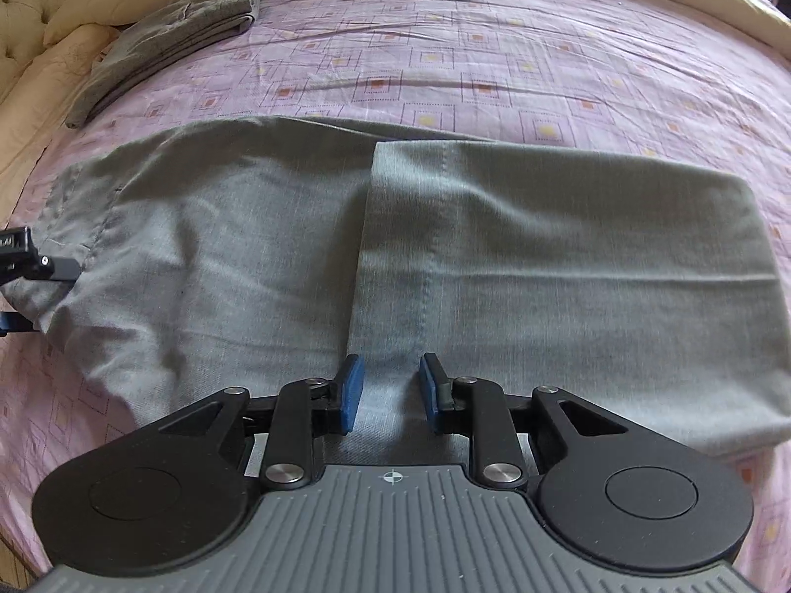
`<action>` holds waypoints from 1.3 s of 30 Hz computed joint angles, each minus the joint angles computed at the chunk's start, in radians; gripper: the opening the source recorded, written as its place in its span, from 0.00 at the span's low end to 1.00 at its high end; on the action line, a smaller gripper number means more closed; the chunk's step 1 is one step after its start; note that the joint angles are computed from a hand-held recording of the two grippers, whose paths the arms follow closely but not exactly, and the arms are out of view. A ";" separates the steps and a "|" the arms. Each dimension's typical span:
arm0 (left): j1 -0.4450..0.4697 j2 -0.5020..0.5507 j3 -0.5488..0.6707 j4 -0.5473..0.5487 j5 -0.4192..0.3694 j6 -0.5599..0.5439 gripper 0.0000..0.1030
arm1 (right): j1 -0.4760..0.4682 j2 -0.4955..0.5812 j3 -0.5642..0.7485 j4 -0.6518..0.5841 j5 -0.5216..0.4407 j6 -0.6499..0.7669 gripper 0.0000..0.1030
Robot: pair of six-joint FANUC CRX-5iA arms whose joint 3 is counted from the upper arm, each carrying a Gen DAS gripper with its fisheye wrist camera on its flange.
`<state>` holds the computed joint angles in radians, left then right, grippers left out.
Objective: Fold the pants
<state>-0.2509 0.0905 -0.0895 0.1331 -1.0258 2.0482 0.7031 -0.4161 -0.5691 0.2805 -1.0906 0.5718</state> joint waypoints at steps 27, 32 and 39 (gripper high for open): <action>-0.023 -0.045 0.064 -0.101 0.024 -0.037 0.20 | -0.001 0.077 0.060 -0.069 0.050 0.030 0.09; 0.033 -0.015 0.005 0.000 0.031 0.052 0.55 | 0.110 -0.016 0.012 -0.061 -0.028 -0.090 0.09; 0.065 -0.102 -0.216 0.224 0.254 0.033 0.98 | 0.153 -0.081 0.019 -0.048 -0.044 -0.153 0.09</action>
<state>-0.1860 -0.0115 -0.3058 0.3573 -0.7721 2.0812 0.8564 -0.4967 -0.5500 0.2325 -1.1346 0.4186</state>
